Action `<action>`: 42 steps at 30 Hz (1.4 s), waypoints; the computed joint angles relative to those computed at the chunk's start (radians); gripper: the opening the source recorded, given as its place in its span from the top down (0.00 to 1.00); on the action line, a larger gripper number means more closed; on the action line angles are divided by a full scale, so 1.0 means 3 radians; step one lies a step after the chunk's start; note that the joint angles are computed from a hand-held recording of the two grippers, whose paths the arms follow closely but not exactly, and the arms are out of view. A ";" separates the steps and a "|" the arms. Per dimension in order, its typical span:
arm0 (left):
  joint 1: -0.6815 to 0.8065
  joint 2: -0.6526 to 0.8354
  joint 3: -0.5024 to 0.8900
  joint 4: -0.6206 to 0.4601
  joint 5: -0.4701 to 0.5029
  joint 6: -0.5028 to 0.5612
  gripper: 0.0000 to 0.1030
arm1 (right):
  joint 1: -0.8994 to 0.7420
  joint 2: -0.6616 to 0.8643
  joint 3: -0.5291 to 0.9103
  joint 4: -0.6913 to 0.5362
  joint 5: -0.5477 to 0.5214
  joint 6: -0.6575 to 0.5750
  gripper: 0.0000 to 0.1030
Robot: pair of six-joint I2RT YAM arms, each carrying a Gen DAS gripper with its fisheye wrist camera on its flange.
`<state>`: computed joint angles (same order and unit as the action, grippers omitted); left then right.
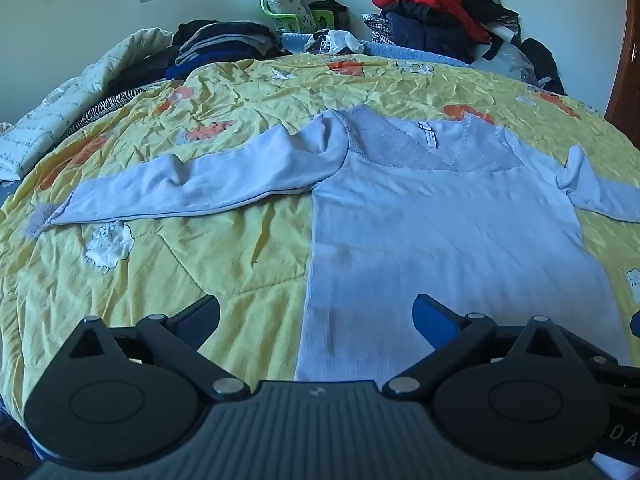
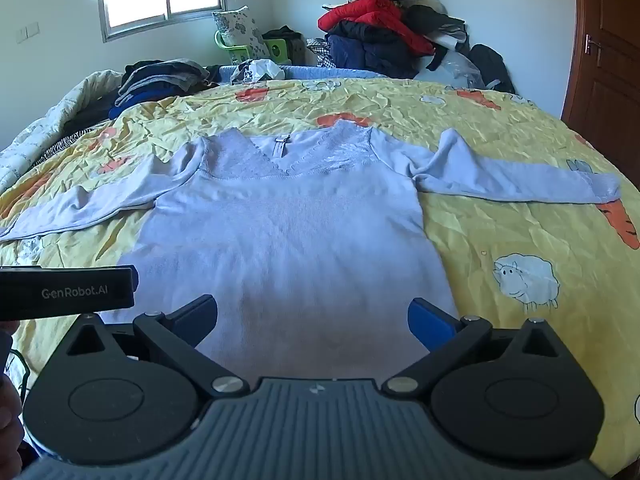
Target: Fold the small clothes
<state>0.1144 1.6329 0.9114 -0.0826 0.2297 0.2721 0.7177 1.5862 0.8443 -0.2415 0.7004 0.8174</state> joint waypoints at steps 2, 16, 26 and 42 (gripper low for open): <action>0.0035 -0.0002 -0.0006 0.0010 0.0073 -0.0049 0.00 | -0.0004 -0.0002 0.0002 -0.0003 -0.0020 0.0005 0.00; 0.0025 0.0050 0.0058 -0.0066 0.0055 -0.0057 0.00 | 0.0028 0.0011 -0.0003 0.0008 -0.0010 0.0028 0.00; 0.0022 0.0040 0.0046 -0.0052 0.0037 -0.0067 0.00 | -0.0003 0.0004 -0.0033 0.0064 -0.0034 0.0001 0.00; 0.0018 0.0052 0.0025 -0.0006 -0.0020 -0.0044 0.00 | 0.0005 0.0013 -0.0031 0.0051 -0.0038 0.0005 0.00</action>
